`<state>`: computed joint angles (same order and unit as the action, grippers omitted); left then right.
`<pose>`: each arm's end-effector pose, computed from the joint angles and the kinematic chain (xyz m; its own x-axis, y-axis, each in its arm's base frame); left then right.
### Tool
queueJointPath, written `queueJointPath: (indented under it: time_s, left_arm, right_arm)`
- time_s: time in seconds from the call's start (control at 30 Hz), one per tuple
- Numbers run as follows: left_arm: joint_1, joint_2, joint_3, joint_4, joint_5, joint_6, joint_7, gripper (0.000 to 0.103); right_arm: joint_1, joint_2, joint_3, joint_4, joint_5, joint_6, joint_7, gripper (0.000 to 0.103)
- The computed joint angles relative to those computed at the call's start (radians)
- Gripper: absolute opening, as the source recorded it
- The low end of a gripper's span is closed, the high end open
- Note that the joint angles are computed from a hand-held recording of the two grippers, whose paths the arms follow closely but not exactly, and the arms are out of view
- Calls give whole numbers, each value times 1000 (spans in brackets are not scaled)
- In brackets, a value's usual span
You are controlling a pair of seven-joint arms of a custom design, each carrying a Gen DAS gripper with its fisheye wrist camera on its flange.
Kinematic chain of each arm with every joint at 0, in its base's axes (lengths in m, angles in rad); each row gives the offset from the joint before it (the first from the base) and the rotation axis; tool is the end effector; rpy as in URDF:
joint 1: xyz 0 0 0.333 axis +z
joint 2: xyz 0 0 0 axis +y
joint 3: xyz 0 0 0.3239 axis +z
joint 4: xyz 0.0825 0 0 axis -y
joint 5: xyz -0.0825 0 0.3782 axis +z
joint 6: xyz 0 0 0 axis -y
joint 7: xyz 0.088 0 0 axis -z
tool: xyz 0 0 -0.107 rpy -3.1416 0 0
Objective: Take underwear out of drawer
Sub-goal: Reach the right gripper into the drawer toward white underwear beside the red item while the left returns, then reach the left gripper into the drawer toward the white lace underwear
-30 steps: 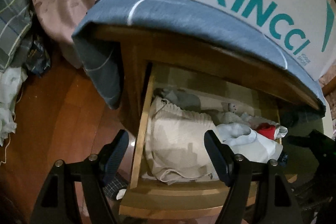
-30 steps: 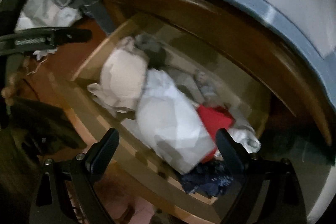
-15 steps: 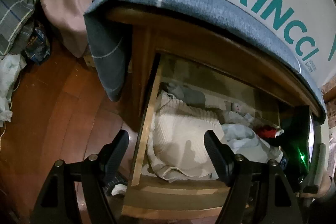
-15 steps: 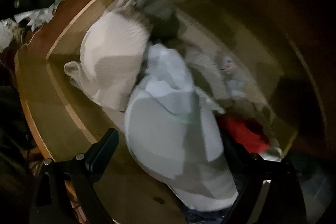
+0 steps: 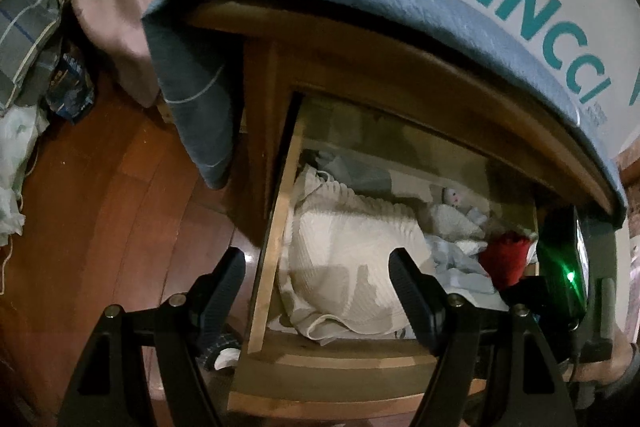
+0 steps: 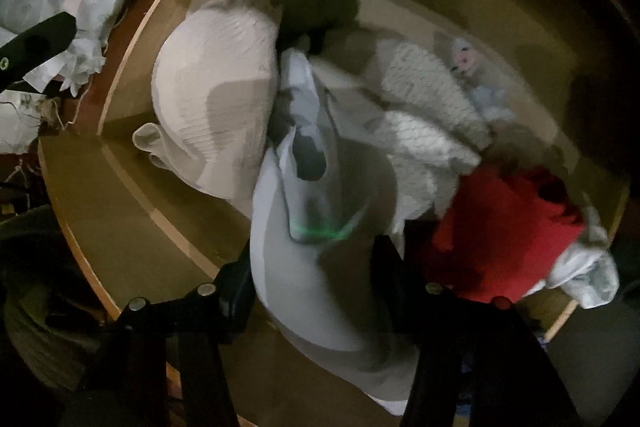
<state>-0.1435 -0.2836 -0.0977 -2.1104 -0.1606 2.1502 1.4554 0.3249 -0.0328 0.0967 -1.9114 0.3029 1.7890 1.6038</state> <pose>0.4763 -0.1289 0.5772 -0.0840 -0.9831 0.1627 -0.9549 0.0328 -0.2953 0.4789 0.2433 0.5126 0.2775 -0.9197 -0.2778 -0.9423 -0.3169 0.1081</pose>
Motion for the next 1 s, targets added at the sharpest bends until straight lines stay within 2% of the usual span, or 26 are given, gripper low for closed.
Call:
queueJointPath:
  time_s: [0.1, 0.2, 0.3, 0.6, 0.77, 0.8, 1.0]
  left_arm:
    - [1, 7, -8, 1, 20, -4, -8, 76]
    - [1, 5, -9, -4, 27, 4, -13, 76]
    - [0, 6, -8, -6, 25, 0, -17, 76]
    - [-7, 10, -12, -5, 23, -4, -19, 76]
    - [-24, 25, -18, 3, 10, -16, 8, 76]
    - [-31, 36, -8, 12, -32, -34, 29, 76]
    - [-32, 74, -25, 32, -68, -39, 25, 77]
  right_arm:
    - [8, -15, 9, -15, -30, 21, 18, 29]
    - [16, -45, 17, -28, -78, 39, 35, 20]
    - [19, -84, 25, -62, -119, 79, 73, 15]
    - [1, -229, 50, -193, -203, 224, 238, 13]
    - [-22, -296, 44, -268, -162, 291, 332, 13]
    - [-23, -298, 48, -272, -154, 302, 348, 13]
    - [-29, -334, 34, -329, -106, 351, 357, 13]
